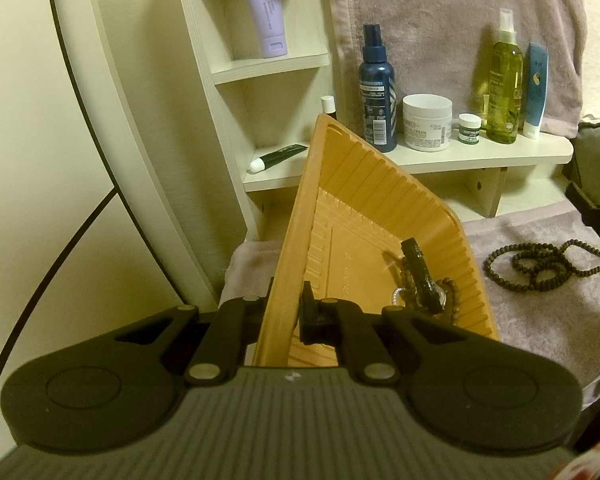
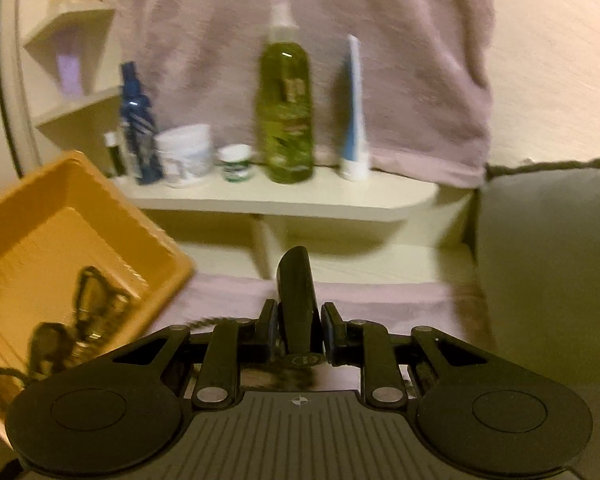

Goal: Organize jewelry
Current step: 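Carry the black band into the orange tray and open the right tool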

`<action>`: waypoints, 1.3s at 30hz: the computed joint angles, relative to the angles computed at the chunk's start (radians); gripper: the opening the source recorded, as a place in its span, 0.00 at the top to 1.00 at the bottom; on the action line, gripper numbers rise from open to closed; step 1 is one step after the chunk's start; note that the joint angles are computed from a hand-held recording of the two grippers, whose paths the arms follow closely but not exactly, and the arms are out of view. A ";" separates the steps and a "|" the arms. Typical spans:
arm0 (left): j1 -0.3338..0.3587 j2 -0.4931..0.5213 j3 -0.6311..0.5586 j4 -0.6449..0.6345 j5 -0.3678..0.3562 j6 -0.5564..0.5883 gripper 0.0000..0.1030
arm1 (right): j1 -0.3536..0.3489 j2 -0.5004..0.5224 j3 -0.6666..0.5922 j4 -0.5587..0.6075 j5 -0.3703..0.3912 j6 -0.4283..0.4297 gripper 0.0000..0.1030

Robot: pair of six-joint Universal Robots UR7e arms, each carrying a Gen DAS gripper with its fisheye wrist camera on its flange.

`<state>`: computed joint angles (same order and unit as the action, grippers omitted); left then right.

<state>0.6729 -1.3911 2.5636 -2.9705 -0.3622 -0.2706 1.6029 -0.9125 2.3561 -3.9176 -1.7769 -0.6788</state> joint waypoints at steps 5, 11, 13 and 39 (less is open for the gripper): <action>-0.002 -0.002 -0.001 0.006 0.000 -0.005 0.94 | 0.042 0.029 -0.008 0.024 0.025 0.034 0.77; -0.005 -0.005 -0.003 0.014 -0.001 -0.008 0.94 | 0.092 0.078 -0.038 0.070 0.050 0.075 0.77; -0.005 -0.006 -0.003 0.012 -0.003 -0.007 0.94 | 0.108 0.098 -0.051 0.084 0.056 0.082 0.77; -0.003 -0.006 -0.002 0.001 -0.007 0.000 0.94 | 0.161 0.230 -0.169 0.250 0.108 0.133 0.77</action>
<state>0.6694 -1.3966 2.5620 -2.9693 -0.3688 -0.2708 1.7639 -0.6827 2.1868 -3.6674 -1.6685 -0.5461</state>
